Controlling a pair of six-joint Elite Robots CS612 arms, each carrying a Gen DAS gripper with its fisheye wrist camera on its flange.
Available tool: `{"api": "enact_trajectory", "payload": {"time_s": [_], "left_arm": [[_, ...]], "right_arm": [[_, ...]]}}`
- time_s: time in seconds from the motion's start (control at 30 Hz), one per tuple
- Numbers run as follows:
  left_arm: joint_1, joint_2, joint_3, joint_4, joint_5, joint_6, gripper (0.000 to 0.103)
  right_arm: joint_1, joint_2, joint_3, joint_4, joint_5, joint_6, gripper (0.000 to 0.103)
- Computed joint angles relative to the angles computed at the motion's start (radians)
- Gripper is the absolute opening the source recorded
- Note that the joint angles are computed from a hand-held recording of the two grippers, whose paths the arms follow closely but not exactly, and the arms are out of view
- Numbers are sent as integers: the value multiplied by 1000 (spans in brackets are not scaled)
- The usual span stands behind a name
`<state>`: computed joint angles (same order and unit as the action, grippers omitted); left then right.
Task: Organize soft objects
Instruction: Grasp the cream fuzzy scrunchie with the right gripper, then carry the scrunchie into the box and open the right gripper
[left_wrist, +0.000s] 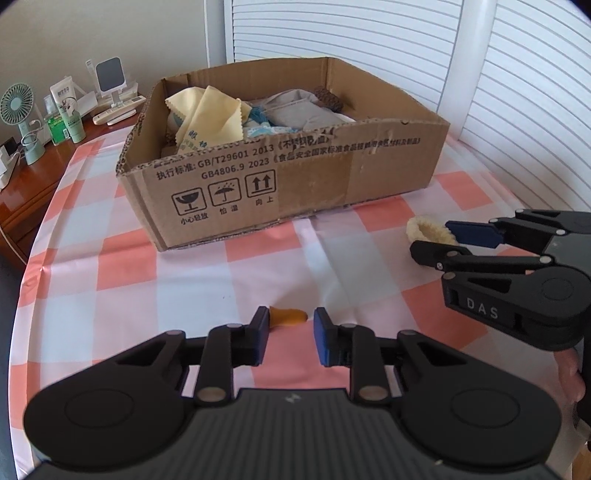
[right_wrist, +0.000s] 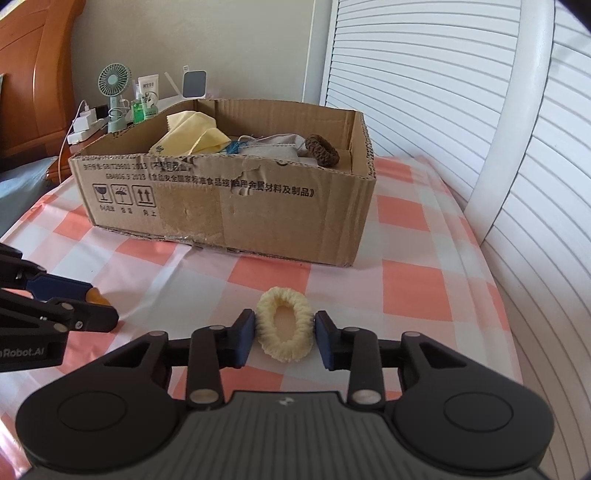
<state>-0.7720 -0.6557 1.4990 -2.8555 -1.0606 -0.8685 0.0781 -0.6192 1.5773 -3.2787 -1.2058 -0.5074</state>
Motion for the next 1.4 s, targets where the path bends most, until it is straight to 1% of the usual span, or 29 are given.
{"api": "enact_trajectory", "payload": {"time_s": [0.2,0.23,0.3,0.37,0.53,0.6,0.63,0.7,0.73,0.77,0.9,1.0,1.03,1.07,1.1,1.17,1.4], "left_arm": [[1,1,6,-26,-8,8,24],[2,0,8,-33,-11,12,23],[3,-1,14,-51,-20,19,20],[5,-3,20,-64,-32,27,19],[4,-9,29,-70,-35,53,19],[5,-11,22,-35,-32,33,19],[7,-11,18,-19,-37,13,21],[8,-8,15,-28,-42,-8,32],[8,-6,11,-24,-36,-13,40],[7,-3,7,-17,-27,-19,42],[5,5,-6,-10,-9,-43,43],[3,11,-14,-8,6,-53,40],[2,13,-16,-9,13,-54,38],[1,14,-18,-2,22,-57,33],[-1,15,-21,8,30,-59,31],[-1,14,-21,14,35,-61,22],[2,10,-14,4,23,-46,20]], "right_arm": [[2,7,-14,11,7,9,42],[3,6,-14,11,5,7,38],[5,3,-8,1,-7,3,34],[4,-2,-1,-6,-3,-2,33],[2,-16,16,-28,1,-22,32],[0,-21,22,-31,5,-23,32],[0,-22,24,-35,7,-22,32],[-1,-24,28,-41,9,-17,32],[-1,-25,30,-43,10,-14,32],[-2,-26,32,-44,13,-11,32],[-2,-27,34,-53,10,-7,32],[-4,-27,34,-60,10,5,32],[-5,-26,33,-57,13,7,32],[-6,-26,33,-56,14,8,32],[-7,-25,33,-55,14,6,32],[-8,-25,33,-55,14,5,32],[-10,-23,29,-54,15,11,32]]}}
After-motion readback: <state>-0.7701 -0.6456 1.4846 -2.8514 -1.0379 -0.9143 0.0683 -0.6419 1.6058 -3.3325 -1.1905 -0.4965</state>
